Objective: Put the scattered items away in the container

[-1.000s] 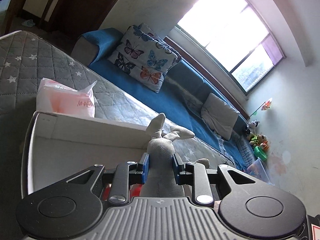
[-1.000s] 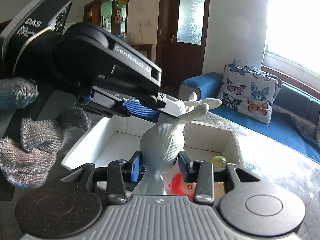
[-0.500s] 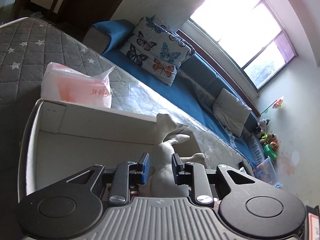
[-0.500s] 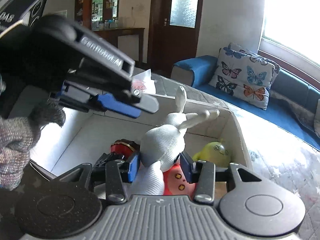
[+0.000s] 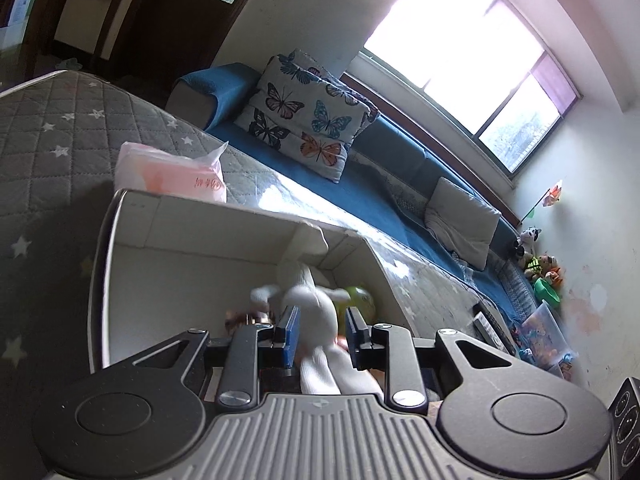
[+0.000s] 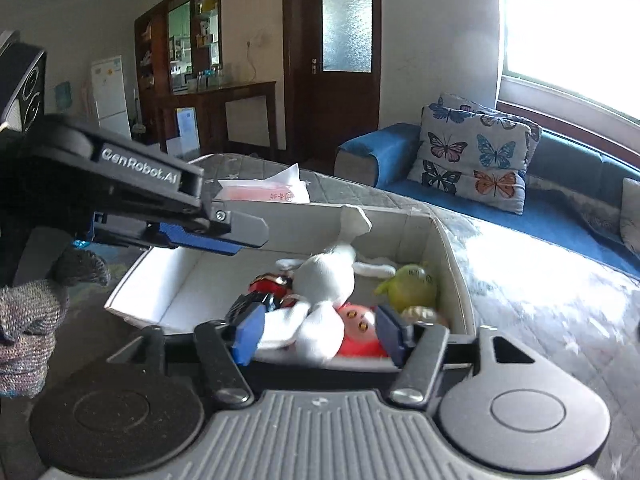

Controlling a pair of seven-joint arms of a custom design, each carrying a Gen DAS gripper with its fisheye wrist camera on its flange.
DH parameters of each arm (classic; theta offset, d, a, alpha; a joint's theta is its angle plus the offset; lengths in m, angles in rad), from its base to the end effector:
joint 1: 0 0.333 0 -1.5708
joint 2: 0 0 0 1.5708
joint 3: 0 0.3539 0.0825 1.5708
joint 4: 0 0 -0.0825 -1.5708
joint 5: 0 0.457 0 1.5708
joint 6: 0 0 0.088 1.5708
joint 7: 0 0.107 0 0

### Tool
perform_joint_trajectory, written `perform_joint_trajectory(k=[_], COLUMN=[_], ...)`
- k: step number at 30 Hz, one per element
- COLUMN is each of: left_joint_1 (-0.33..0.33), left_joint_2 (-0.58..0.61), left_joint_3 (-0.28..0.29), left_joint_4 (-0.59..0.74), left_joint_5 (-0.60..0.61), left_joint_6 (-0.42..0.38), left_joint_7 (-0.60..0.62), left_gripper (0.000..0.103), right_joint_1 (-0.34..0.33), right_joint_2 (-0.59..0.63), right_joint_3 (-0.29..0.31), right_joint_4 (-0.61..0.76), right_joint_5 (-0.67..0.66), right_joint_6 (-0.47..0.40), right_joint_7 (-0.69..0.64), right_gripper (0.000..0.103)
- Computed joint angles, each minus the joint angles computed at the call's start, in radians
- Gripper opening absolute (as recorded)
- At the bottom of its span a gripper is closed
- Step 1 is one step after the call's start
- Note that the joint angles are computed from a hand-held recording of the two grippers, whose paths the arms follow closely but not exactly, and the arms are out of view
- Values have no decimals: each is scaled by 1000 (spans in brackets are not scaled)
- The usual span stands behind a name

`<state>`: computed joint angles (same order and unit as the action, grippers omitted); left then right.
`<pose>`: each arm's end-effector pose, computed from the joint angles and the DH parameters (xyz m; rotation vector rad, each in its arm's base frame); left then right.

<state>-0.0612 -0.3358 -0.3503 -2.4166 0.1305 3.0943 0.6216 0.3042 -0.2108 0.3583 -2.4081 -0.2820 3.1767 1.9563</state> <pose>0.4867 -0.2402 0.5478 -2.0941 1.4382 -1.3301 0.4236 0.3730 0.4960 -1.9655 1.0429 -0.5251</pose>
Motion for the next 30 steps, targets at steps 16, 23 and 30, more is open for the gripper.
perform_joint_trajectory(k=[16, 23, 30], left_joint_1=[-33, -16, -39], left_joint_2=[-246, -317, -354], left_joint_3=[-92, -155, -173], left_joint_4=[-178, -208, -203], left_joint_5=[33, 94, 154], left_joint_6=[-114, -197, -301], left_joint_7=[-101, -176, -229], left_gripper=[28, 31, 32], right_joint_1=[95, 82, 73], right_joint_2=[-234, -296, -354], right_joint_3=[10, 56, 87], right_joint_4=[-221, -274, -320], right_joint_5=[137, 158, 149], right_joint_6=[1, -8, -17], right_joint_7=[49, 108, 163], right_gripper=[86, 95, 97])
